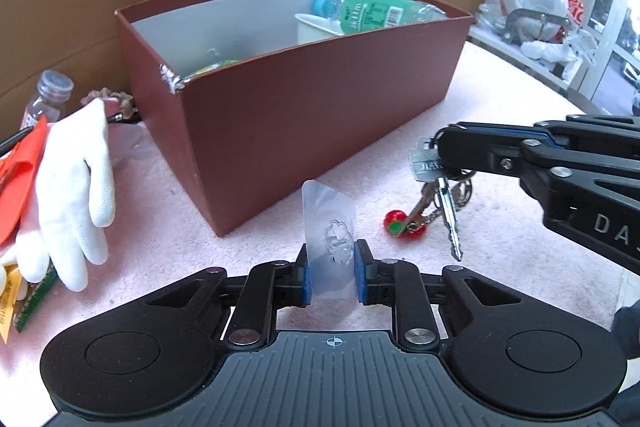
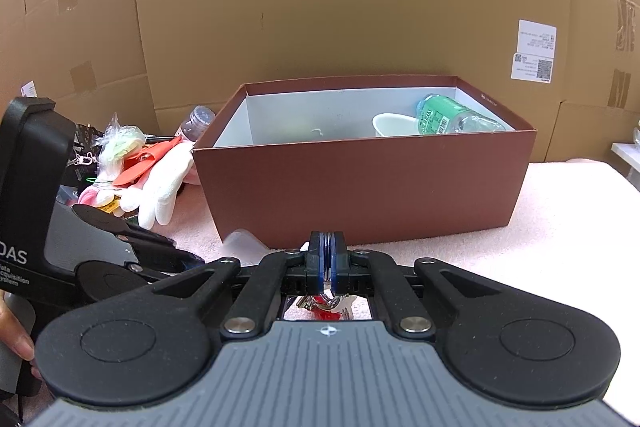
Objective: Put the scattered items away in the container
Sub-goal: 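Carry the clear piece over the box and open the left gripper while the right carries keys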
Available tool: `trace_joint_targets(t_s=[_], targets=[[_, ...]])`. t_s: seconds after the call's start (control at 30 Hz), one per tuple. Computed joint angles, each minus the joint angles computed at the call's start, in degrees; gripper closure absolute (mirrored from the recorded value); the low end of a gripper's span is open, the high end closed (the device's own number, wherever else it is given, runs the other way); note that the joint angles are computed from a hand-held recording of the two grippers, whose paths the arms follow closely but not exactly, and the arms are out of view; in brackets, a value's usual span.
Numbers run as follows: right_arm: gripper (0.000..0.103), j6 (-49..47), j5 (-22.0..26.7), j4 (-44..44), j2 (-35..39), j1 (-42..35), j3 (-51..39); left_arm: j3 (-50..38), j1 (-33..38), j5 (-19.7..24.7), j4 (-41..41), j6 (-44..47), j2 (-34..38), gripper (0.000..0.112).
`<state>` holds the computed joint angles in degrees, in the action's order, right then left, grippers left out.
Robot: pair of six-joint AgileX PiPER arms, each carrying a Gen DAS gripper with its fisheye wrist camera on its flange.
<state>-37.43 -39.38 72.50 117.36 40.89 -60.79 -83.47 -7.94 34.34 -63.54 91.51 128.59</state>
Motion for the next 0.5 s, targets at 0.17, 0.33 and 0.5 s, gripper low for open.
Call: trace_joint_targets(t_s=[0.17,0.33,0.5], targets=[[0.099,-0.1,-0.8,-0.1,-0.8,0.7,0.5,1.2,0.8,1.8,-2.2,1.4,-1.6,0.097],[0.099,0.6,-0.7,-1.2,-2.5,1.0,1.5,4.0,1.8,2.6,-5.5,5.0,-5.0,0.097],[0.099,-2.0,-2.2,-0.1,-4.2,1.7,1.5,5.3,2.2,3.4,-7.5,6.5,-7.8,0.097]])
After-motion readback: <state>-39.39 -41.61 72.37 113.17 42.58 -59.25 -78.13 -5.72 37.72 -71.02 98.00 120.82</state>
